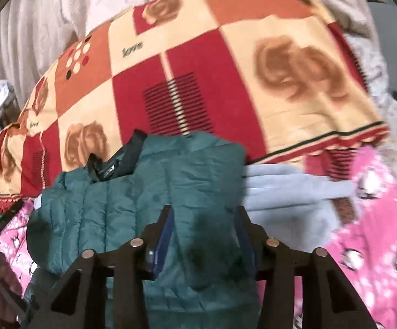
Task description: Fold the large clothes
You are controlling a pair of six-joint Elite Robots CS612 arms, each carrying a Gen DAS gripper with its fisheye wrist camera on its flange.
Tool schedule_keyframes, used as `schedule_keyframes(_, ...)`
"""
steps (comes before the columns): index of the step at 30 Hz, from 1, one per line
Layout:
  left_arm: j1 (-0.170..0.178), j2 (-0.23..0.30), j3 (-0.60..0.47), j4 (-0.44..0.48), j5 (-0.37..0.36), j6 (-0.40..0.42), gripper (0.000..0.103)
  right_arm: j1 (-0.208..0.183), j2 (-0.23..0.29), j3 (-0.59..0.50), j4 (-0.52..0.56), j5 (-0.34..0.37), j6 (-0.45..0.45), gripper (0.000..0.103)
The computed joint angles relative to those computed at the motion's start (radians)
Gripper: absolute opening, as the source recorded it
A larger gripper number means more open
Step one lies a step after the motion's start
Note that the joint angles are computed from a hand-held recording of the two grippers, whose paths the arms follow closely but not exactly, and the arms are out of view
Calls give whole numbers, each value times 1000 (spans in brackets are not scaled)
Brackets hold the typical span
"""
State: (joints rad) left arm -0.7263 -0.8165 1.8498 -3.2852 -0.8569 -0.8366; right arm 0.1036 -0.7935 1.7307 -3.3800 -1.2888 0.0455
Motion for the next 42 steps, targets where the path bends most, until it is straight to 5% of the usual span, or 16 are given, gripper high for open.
schedule_keyframes(3, 47, 13, -22, 122, -183, -68, 19, 9, 42, -55, 92, 28, -73, 44)
schedule_keyframes(5, 55, 22, -28, 133, -217, -67, 19, 32, 68, -98, 229, -91, -158, 44)
schedule_keyframes(6, 52, 23, -30, 141, -213, -59, 19, 34, 81, -117, 276, -130, -161, 50)
schedule_keyframes(7, 47, 24, -35, 164, -197, -49, 19, 26, 92, -129, 313, -128, -121, 75)
schedule_keyframes(9, 38, 25, -42, 199, -172, -38, 19, -9, 101, -150, 401, -24, -16, 96)
schedule_keyframes(10, 35, 26, -43, 204, -163, -36, 19, -21, 102, -155, 426, 24, -3, 97)
schedule_keyframes(13, 38, 22, -37, 189, -173, -40, 19, -11, 83, -150, 429, -13, -51, 90)
schedule_keyframes(16, 44, 22, -31, 163, -195, -63, 19, 3, 51, -129, 341, -59, -13, 67)
schedule_keyframes(19, 45, 25, -28, 146, -202, -83, 19, 21, 40, -114, 138, -61, 35, 66)
schedule_keyframes(23, 37, 27, -32, 154, -183, -81, 19, 51, 86, -156, -3, -30, -22, 66)
schedule_keyframes(26, 33, 26, -30, 158, -169, -82, 19, 49, 137, -220, 62, 13, -9, 66)
schedule_keyframes(30, 41, 39, -20, 42, -230, -43, 21, 57, 179, -260, 220, -94, -98, 67)
schedule_keyframes(39, 43, 38, -24, 59, -237, -49, 21, 56, 170, -257, 261, -59, -109, 80)
schedule_keyframes(42, 40, 22, -14, 68, -222, -76, 21, 73, 136, -236, 262, -104, -116, 80)
